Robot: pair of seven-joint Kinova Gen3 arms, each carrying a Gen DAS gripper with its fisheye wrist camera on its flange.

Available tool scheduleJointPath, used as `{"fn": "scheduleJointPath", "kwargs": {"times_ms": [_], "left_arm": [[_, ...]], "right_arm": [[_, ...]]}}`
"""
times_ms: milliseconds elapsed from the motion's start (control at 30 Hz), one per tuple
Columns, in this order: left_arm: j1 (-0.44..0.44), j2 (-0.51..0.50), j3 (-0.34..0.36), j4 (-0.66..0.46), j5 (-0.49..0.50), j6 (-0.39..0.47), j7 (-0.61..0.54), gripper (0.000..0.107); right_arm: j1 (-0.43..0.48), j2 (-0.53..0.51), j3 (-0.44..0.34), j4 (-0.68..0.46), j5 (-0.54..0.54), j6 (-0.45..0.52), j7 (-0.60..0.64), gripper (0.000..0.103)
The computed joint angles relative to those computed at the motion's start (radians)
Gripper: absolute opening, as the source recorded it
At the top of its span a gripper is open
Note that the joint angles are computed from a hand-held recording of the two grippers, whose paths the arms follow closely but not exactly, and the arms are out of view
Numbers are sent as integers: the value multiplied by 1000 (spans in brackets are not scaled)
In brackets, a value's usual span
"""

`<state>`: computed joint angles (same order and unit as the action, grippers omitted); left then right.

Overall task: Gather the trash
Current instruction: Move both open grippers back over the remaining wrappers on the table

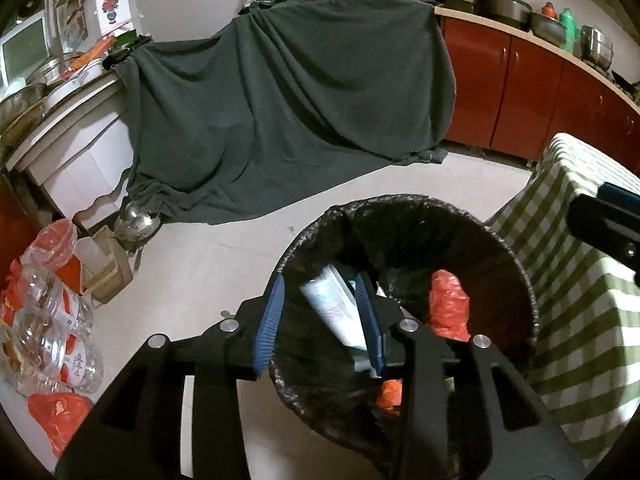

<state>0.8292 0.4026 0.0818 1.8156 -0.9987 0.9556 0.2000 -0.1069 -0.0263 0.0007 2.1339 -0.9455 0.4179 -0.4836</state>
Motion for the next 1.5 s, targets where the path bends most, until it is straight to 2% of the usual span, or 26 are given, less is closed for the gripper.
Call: {"fn": "scheduleJointPath", "kwargs": {"times_ms": [200,367,567,667,767,933,1133,1367,1400,1500], "left_arm": [[26,-16,19,-28,-3,25,-1,49],[53,-11,35,-75,6,35,-22,51],[102,18,40,-164,26,48,-67,52],[133,41,36,-213,35,56,-90,57],[162,68,31,-267,51,61,-119,57],[205,110,12,-345,80,67,-169,57],[245,157,-14,-432,124,79,-236,58],[279,189,-45,-489,162,99,-281,58],[282,193,-47,-497,165,102,-287,58],[292,201,-54,-516,172,111,-300,58]], "right_arm": [[45,-61,79,25,-6,42,52,53],[94,-97,161,53,13,67,93,53],[161,-122,256,76,47,89,132,53],[199,-123,303,92,53,98,187,53],[243,-107,344,102,43,125,248,53],[335,-72,363,110,16,187,330,53],[435,-41,346,100,-3,271,397,53],[523,-5,306,81,7,344,417,37],[534,-4,305,80,3,352,427,30],[561,3,305,69,8,392,439,16]]}}
